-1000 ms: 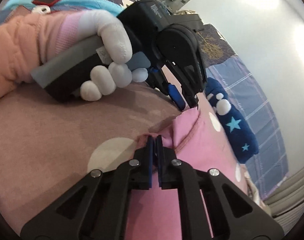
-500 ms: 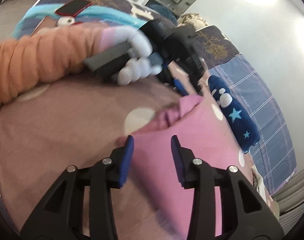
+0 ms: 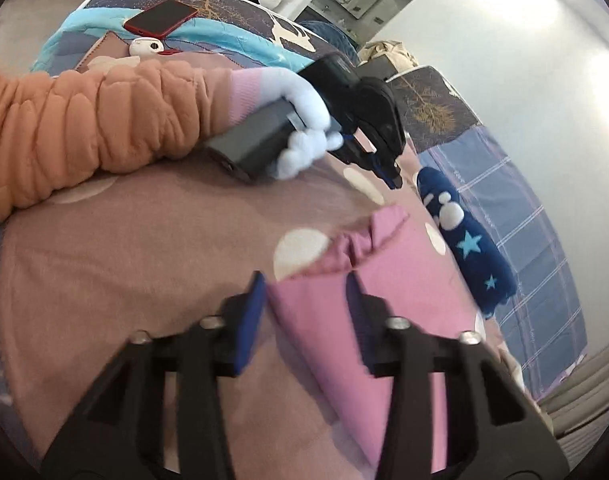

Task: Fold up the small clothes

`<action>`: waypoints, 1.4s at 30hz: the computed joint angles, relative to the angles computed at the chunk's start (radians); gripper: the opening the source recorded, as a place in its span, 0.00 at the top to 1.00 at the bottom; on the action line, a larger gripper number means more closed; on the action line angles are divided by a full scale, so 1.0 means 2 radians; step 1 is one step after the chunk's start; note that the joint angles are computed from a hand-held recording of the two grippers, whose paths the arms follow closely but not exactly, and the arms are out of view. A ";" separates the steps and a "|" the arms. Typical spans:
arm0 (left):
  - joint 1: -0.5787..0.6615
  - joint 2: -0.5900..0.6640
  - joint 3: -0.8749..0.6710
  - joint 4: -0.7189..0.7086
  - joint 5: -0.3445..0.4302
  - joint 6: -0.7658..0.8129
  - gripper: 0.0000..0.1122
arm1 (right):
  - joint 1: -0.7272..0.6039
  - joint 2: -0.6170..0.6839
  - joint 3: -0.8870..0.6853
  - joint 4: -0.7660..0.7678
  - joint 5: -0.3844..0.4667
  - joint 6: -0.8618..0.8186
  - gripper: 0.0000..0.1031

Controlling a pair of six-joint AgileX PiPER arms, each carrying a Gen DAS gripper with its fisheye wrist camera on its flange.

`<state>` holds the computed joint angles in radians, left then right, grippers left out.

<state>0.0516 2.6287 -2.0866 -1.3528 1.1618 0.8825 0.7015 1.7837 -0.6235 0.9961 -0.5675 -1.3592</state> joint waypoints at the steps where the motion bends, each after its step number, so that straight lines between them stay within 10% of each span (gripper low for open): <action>1: -0.008 -0.002 -0.003 0.019 0.003 -0.004 0.63 | 0.001 -0.006 0.004 0.022 0.007 -0.016 0.59; 22: -0.056 -0.020 0.007 0.075 -0.030 -0.006 0.57 | 0.023 0.061 -0.028 0.081 -0.066 -0.015 0.64; 30: -0.079 -0.043 0.029 0.121 -0.079 -0.009 0.57 | -0.049 0.062 -0.086 0.086 0.052 -0.004 0.79; 42: -0.103 -0.030 -0.018 0.170 -0.103 -0.092 0.58 | -0.074 0.048 -0.085 0.047 0.097 0.042 0.83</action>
